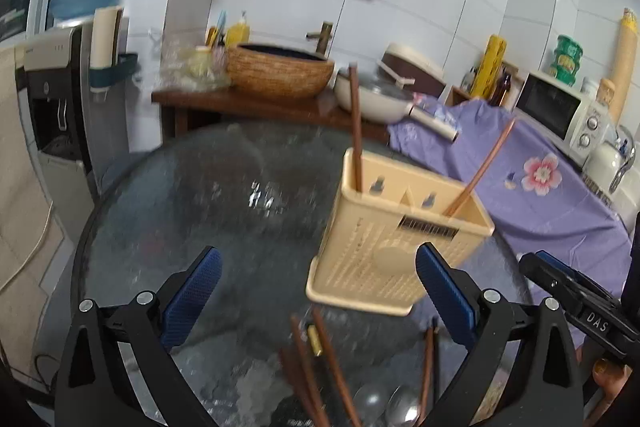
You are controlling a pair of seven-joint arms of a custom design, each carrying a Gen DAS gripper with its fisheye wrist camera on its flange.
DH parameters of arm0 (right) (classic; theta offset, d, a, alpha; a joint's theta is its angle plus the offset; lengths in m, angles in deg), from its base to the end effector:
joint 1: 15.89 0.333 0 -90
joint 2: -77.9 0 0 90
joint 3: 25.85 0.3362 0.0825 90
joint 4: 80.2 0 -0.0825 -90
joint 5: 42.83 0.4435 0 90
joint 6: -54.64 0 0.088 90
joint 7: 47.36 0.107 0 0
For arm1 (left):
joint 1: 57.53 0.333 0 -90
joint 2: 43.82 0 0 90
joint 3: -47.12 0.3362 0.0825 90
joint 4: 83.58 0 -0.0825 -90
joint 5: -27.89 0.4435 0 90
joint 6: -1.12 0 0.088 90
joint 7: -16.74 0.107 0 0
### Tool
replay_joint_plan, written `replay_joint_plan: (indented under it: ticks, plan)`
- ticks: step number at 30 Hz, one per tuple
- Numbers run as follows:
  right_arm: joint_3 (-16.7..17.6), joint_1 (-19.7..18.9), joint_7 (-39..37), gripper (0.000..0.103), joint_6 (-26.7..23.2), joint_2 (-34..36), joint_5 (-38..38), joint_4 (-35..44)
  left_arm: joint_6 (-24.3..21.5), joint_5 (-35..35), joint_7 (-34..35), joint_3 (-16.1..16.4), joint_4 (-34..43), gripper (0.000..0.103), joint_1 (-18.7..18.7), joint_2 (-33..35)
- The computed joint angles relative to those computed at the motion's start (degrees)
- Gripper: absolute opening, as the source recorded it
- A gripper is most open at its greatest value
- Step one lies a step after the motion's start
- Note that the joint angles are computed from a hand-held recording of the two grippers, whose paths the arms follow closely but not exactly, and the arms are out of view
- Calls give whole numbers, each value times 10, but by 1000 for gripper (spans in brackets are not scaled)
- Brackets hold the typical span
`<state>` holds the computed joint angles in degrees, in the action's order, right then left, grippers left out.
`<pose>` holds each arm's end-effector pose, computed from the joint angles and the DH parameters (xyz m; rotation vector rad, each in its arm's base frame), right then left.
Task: Organize utensils
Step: 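Grasp a black chopstick with the right tool while the left tool grasps a wooden one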
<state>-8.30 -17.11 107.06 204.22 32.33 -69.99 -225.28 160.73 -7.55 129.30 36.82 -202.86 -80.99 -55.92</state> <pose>0.3918 0.1514 0.6131 -1.1439 1.9714 -0.8625 0.5046 -0.3160 0.6222 -1.3020 2.2412 -1.3415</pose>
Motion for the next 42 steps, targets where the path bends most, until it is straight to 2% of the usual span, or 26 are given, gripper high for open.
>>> replay_joint_plan:
  ticks: [4,10,16,20,24,29,33,38,42]
  plan:
    - [-14,45,-19,64,-12,7,36,-28,-18,35,-5,-2,-34,95,11,-14]
    - [-14,82,-35,64,-48,30,58,-38,-35,76,-9,0,-72,93,15,-31]
    - [-21,108,-33,62,-60,33,79,-54,-55,93,-10,2,-85,83,15,-36]
    - [-33,122,-40,54,-68,37,95,-57,-74,92,-12,5,-87,73,16,-34]
    - [-45,131,-45,46,-65,43,115,-60,-92,86,-20,4,-86,63,20,-29]
    - [-37,130,-51,36,-96,65,114,-42,-94,94,-22,-1,-87,55,25,-26]
    - [-35,130,-49,34,-112,76,108,-30,-90,111,-34,-8,-79,52,29,-17]
    - [-33,129,-57,26,-157,110,86,7,-90,167,-72,-25,-48,48,39,14]
    - [-45,133,-64,22,-172,122,81,19,-97,219,-106,-37,-21,45,45,39]
